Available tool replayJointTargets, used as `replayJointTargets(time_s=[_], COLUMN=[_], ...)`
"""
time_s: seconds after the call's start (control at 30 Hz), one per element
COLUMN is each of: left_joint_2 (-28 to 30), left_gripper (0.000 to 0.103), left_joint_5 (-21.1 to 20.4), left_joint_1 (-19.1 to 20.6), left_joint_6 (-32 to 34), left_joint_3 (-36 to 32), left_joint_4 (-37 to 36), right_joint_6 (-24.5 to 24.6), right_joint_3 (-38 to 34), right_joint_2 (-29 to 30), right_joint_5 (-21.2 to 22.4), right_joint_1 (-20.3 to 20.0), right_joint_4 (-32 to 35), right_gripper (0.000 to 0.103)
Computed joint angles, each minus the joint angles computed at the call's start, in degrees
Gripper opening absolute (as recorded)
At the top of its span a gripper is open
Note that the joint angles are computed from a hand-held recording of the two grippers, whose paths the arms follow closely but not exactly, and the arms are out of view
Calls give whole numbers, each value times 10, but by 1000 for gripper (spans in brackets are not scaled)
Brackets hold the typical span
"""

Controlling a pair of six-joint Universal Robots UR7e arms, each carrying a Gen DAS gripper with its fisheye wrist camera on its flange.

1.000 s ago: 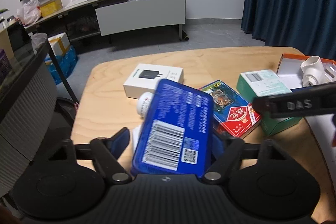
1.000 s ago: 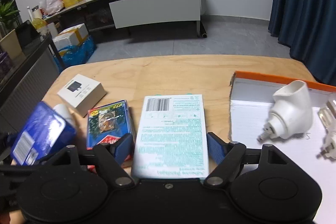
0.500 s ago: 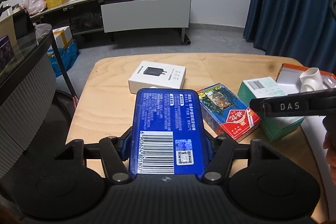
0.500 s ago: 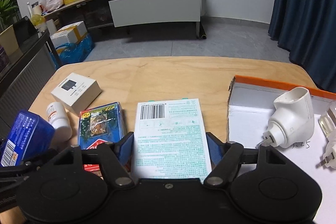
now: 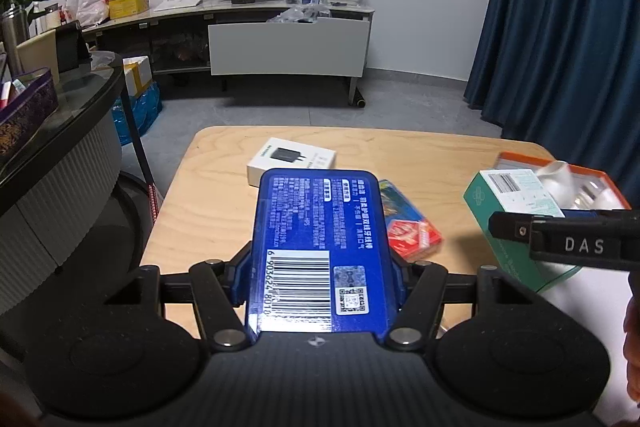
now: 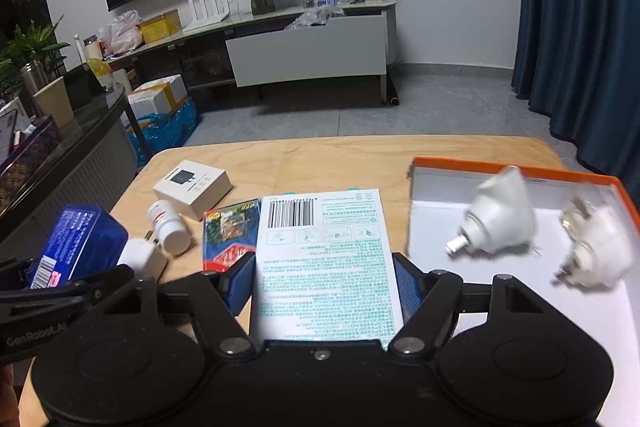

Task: Organize rigid objects
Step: 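Carry both boxes to the white box and release the teal box from right gripper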

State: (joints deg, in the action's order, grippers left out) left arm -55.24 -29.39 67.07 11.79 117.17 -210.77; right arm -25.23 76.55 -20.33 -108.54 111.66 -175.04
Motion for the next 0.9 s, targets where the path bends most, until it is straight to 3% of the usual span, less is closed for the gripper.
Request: replayJointTargets(time_s=[0.4, 0.9], left_joint_2=[-2, 40], left_gripper=[63, 63], left_joint_5=[16, -44], left_joint_1=[-61, -96], left_joint_6=[-54, -63], left_joint_3=[54, 40], left_joint_4=[-8, 9], right_joint_6=[-11, -20], right_joint_3=[147, 254], right_joint_2=[-100, -196], right_joint_5=[-7, -39], right_joint_1=[-3, -39], right_joint_4=[-80, -160], right_gripper=[84, 84])
